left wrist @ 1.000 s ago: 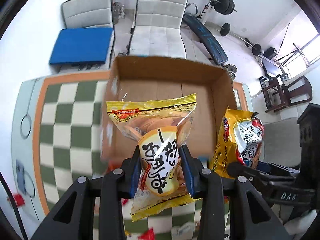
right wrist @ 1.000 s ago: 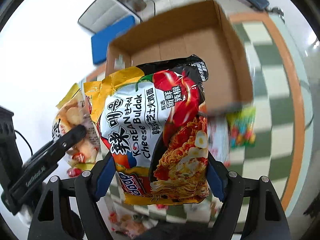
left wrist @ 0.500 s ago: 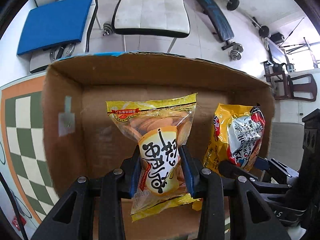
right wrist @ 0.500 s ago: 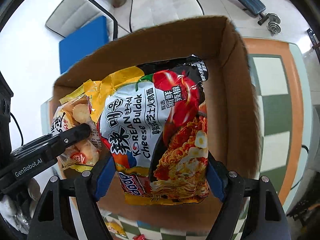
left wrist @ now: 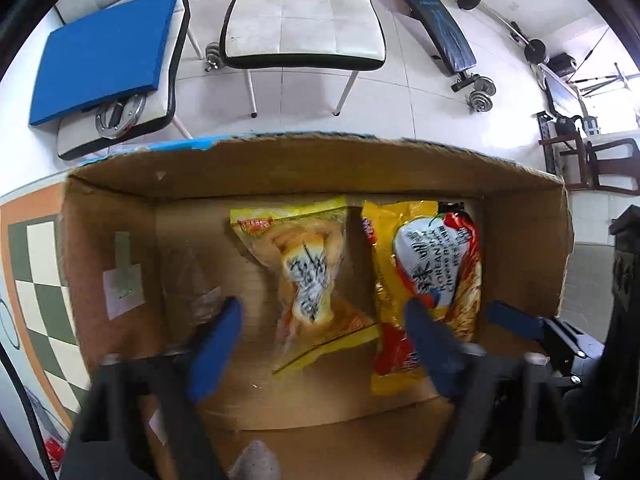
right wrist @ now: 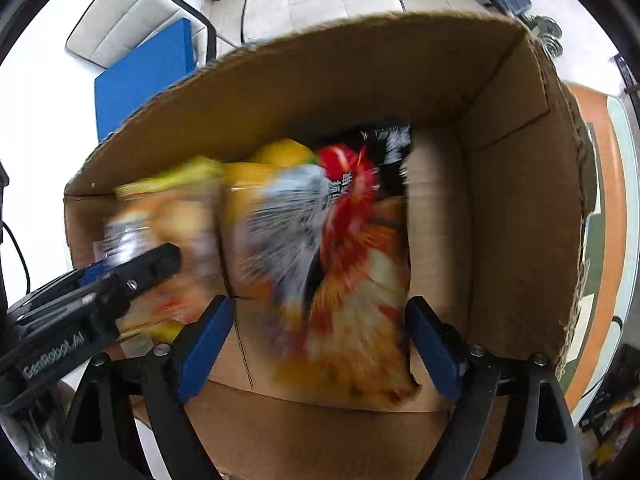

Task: Organize snacks
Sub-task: 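Carry both packets into the cardboard box and open both tools, then grasp the panda yellow bag with left tool while right tool grasps the white wafer pack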

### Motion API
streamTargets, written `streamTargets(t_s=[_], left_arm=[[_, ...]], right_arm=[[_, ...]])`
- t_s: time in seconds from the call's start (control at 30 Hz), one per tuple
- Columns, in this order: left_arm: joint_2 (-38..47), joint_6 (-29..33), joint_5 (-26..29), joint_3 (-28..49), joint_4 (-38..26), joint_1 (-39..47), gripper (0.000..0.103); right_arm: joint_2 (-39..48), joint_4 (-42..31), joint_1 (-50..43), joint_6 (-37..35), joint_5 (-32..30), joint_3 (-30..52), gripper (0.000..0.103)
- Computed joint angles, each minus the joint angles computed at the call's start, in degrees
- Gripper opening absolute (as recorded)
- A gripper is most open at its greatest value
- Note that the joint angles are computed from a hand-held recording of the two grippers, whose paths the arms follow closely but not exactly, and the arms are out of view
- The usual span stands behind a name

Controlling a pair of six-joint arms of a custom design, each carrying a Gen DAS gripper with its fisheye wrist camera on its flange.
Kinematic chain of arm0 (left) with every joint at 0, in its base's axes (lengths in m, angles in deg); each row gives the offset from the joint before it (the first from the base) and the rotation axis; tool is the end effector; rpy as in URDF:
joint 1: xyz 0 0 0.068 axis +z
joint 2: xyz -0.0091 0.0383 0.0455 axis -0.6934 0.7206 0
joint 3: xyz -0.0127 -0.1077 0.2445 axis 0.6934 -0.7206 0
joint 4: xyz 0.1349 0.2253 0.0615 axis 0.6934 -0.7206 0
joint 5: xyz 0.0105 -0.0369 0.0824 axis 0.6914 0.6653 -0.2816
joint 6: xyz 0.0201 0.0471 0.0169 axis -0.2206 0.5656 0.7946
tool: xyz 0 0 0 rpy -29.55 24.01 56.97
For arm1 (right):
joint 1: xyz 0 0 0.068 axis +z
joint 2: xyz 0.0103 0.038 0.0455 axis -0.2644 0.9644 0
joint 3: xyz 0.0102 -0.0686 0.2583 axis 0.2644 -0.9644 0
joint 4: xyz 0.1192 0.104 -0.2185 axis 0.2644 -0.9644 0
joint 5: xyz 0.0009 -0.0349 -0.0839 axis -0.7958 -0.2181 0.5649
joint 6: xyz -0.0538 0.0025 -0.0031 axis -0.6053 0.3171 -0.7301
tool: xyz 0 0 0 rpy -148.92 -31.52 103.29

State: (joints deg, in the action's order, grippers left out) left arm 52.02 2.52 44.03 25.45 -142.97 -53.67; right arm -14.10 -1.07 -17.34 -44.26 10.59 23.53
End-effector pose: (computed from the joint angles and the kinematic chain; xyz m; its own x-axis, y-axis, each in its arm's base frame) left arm 0.3972 -0.0746 0.1632 -0.8939 0.4456 0.0482 0.4293 0.8820 -0.1943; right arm 0.1995 0.0035 0.1680 -0.8532 0.5088 0.1152 0.5196 0.8092 0.2742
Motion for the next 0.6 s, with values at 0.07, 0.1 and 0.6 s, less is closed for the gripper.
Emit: streamTargets(t_s=[0.07,0.1,0.6], left_arm=[[-1.03,0.01,-0.42,-0.63,0.76,0.1,0.087],[-1.41,-0.04,-0.29,-0.66,0.61,0.3,0.088],[-27.08,7.55,4.16,-18.29,-0.34,12.08,0.089]], right_arm=[[-2.13,-2.77,0.78,-0.32,1.7,0.93,0.095],[-3.01,-3.78,1.29,-0.09,2.08,1.28,0.095],[-15.75,-12.5,26.08,22.26,10.41,6.76,0.099]])
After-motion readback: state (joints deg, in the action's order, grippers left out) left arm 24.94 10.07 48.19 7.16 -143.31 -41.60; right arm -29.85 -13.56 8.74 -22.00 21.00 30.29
